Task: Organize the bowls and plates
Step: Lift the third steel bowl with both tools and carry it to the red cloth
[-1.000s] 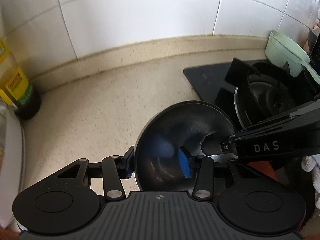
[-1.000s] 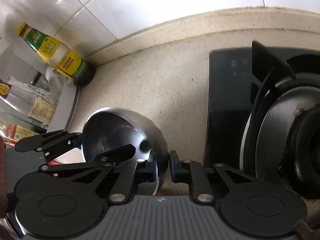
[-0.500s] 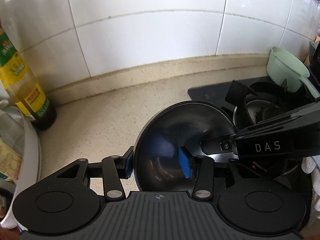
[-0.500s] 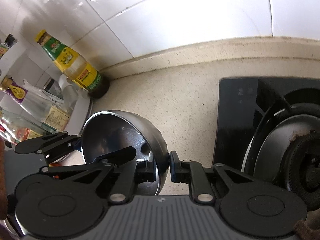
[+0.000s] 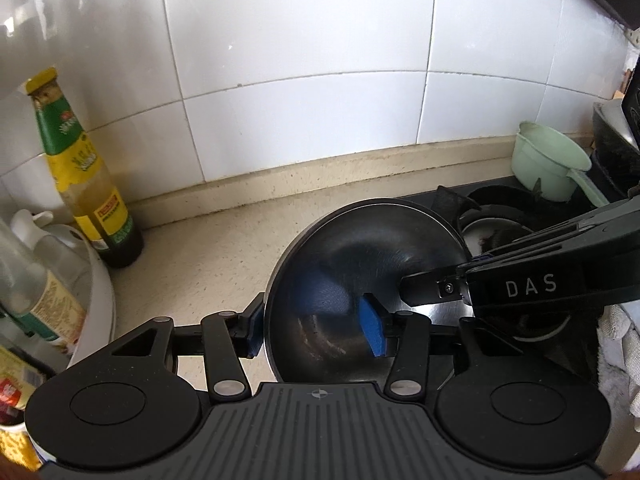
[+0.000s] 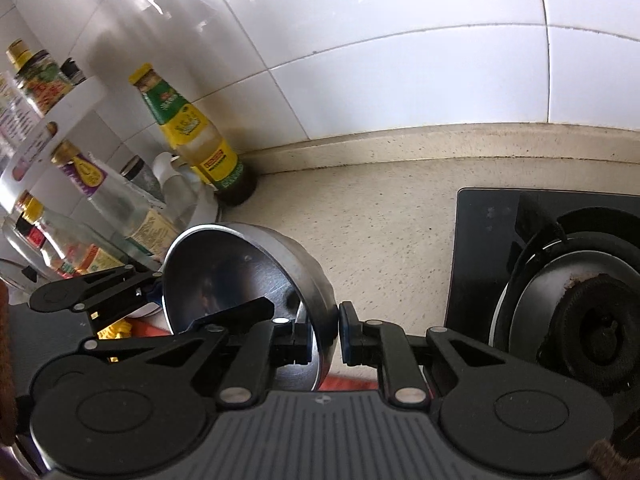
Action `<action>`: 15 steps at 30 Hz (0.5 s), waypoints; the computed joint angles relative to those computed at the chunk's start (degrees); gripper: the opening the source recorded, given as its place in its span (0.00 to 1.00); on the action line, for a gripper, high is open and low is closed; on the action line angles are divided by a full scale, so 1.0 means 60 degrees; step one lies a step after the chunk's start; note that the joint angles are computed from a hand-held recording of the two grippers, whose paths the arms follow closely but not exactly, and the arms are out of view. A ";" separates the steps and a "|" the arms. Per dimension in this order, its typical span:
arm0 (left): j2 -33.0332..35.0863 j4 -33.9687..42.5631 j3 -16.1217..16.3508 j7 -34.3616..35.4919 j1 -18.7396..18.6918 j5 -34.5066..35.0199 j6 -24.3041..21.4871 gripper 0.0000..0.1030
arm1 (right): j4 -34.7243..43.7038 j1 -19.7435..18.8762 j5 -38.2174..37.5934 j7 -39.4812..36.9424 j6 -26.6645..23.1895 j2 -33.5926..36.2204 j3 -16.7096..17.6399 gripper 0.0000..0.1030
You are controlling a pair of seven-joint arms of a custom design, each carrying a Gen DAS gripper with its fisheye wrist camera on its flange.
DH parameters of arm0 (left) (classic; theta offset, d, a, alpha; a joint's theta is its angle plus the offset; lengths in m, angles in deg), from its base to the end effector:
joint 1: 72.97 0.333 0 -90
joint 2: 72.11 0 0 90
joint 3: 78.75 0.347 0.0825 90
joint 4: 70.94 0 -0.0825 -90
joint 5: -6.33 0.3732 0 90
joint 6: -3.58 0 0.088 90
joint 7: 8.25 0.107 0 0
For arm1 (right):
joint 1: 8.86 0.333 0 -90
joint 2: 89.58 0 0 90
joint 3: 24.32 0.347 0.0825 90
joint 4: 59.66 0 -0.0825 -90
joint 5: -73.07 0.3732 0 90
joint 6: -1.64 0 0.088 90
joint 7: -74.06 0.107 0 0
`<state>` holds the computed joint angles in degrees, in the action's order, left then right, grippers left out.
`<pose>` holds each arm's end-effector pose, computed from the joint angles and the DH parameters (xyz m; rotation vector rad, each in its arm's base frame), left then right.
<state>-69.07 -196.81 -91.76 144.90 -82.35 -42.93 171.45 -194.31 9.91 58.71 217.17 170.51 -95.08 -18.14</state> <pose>0.5411 -0.1690 0.4601 -1.1007 2.3748 -0.9293 0.4688 0.2375 0.4865 -1.4997 1.9499 -0.2719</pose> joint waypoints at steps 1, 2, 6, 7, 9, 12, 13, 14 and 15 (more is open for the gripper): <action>-0.0124 -0.0087 -0.0011 0.0257 0.0038 -0.0252 -0.0048 0.55 | -0.0005 -0.0042 -0.0223 0.0245 -0.0058 -0.0059 0.0096 0.14; -0.0274 -0.0199 0.0007 0.0539 0.0059 -0.0528 -0.0113 0.56 | -0.0002 -0.0081 -0.0483 0.0548 -0.0150 -0.0135 0.0209 0.14; -0.0826 -0.0624 0.0245 0.1503 -0.0032 -0.1423 -0.0363 0.57 | 0.0061 -0.0084 -0.1291 0.1524 -0.0586 -0.0384 0.0551 0.14; -0.0973 -0.0740 0.0330 0.1719 -0.0065 -0.1615 -0.0448 0.57 | 0.0077 -0.0074 -0.1508 0.1815 -0.0717 -0.0454 0.0650 0.14; -0.1270 -0.0983 0.0507 0.2107 -0.0130 -0.1921 -0.0632 0.57 | 0.0091 -0.0027 -0.1863 0.2313 -0.0922 -0.0569 0.0796 0.14; -0.1713 -0.1385 0.0763 0.2635 -0.0221 -0.2267 -0.0888 0.58 | 0.0093 0.0120 -0.2256 0.3004 -0.1302 -0.0765 0.1015 0.14; -0.1842 -0.1506 0.0844 0.2778 -0.0243 -0.2345 -0.0978 0.58 | 0.0090 0.0181 -0.2354 0.3197 -0.1424 -0.0828 0.1075 0.14; -0.1983 -0.1642 0.0919 0.2905 -0.0261 -0.2413 -0.1066 0.58 | 0.0092 0.0235 -0.2480 0.3452 -0.1573 -0.0888 0.1166 0.14; -0.2125 -0.1780 0.0994 0.3038 -0.0279 -0.2487 -0.1159 0.59 | 0.0110 0.0302 -0.2558 0.3640 -0.1706 -0.0926 0.1223 0.14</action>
<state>-81.82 -207.49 -85.80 163.13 -84.02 -57.85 164.50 -193.65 11.72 43.36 239.01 160.27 -100.64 -10.80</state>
